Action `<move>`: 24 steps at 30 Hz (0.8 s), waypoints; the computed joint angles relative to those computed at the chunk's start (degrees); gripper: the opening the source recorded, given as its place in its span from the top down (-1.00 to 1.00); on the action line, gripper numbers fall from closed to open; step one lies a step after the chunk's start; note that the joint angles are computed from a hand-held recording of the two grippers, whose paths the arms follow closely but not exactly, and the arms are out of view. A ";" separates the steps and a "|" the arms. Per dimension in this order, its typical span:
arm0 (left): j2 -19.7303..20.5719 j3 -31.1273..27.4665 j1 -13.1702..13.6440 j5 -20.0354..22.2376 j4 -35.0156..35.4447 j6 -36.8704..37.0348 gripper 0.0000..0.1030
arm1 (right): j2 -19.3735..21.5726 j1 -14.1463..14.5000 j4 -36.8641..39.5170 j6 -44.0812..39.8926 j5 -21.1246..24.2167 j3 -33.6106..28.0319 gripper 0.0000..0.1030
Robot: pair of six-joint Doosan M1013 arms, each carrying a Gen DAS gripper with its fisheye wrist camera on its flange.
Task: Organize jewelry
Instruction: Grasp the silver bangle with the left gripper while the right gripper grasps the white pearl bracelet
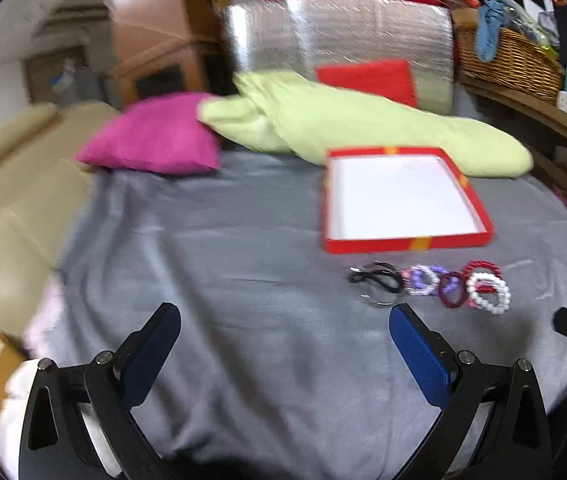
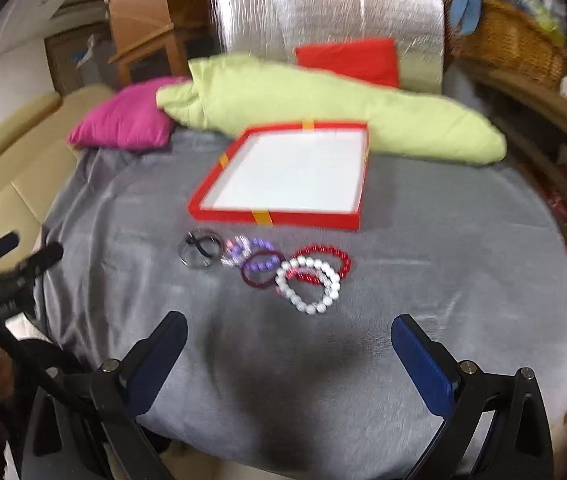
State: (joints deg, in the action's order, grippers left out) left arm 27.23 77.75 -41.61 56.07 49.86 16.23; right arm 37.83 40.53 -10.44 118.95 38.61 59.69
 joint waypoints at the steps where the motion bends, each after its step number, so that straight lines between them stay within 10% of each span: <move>1: 0.58 -0.47 1.11 -1.88 -2.66 1.77 -1.00 | 0.67 -0.81 3.41 -2.46 0.51 -0.73 -0.81; 8: 4.89 -4.55 6.23 -8.33 -17.31 12.32 -0.96 | 6.29 -4.60 16.63 -9.20 5.13 -7.95 0.09; 11: 6.34 -5.74 7.41 -9.93 -21.29 15.97 -0.54 | 7.87 -5.22 18.99 -8.40 5.78 -9.73 0.36; 14: 8.37 -8.04 8.96 -9.57 -27.66 21.42 -0.13 | 9.13 -5.08 16.81 -6.89 7.61 -11.72 0.37; 24: 10.67 -10.82 11.06 -13.40 -40.53 29.54 -0.13 | 10.10 -6.88 22.49 -4.62 9.74 -12.29 0.43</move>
State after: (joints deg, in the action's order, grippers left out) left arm 37.89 66.93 -30.55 42.67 9.33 45.77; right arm 47.93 33.65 12.05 114.33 48.35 47.40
